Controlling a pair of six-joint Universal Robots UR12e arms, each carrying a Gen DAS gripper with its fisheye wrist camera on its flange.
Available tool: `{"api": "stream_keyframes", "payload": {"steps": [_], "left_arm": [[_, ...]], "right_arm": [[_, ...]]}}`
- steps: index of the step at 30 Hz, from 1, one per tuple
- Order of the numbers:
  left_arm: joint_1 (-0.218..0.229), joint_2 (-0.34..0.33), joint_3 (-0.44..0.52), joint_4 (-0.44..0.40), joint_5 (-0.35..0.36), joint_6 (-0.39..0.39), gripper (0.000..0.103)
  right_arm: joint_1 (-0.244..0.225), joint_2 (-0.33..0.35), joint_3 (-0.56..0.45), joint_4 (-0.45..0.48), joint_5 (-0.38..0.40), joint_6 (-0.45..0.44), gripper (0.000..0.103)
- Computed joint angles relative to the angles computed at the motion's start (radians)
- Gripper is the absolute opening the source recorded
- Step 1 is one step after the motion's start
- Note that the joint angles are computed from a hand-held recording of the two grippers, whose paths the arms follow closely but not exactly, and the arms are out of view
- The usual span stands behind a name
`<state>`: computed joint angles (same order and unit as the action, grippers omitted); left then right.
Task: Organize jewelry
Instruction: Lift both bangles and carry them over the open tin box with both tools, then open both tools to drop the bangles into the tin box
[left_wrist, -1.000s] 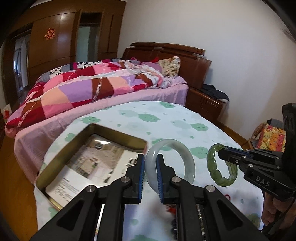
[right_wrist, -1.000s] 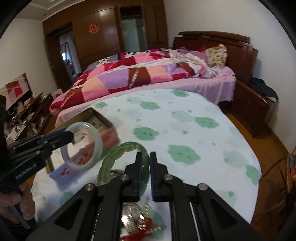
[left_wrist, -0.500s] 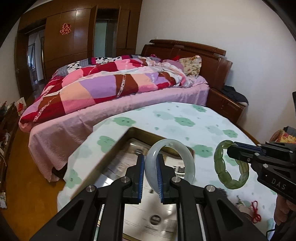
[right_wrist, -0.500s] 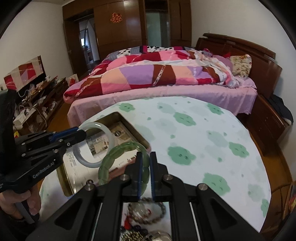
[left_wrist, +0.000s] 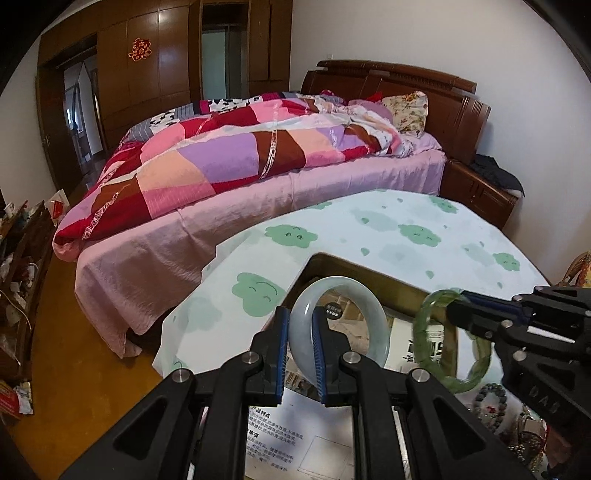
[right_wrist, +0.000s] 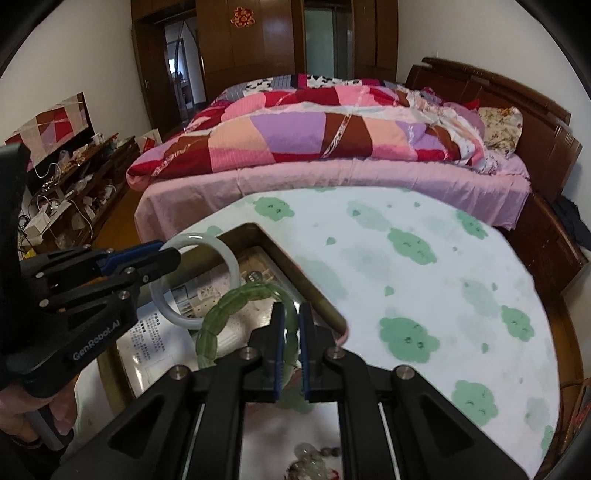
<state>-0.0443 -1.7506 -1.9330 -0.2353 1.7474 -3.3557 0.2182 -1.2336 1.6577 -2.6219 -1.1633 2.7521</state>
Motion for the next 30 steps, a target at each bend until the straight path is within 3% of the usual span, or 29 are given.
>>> {"api": "stream_keyframes", "payload": {"steps": [13,21,28,30], "left_arm": [[0.007,-0.017,0.013,-0.051,-0.021,0.005,0.013],[0.006,-0.026,0.026,-0.074,-0.021,0.020,0.014],[0.002,-0.024,0.026,-0.071,0.004,0.027,0.015],[-0.001,-0.018,0.022,-0.068,0.012,0.022,0.018]], "right_arm": [[0.013,0.015,0.000,0.045,-0.054,-0.011,0.010],[0.020,0.015,0.007,0.023,-0.074,-0.015,0.011],[0.017,0.015,0.011,0.010,-0.054,-0.007,0.019],[0.014,0.011,0.016,0.000,-0.046,0.003,0.029]]}}
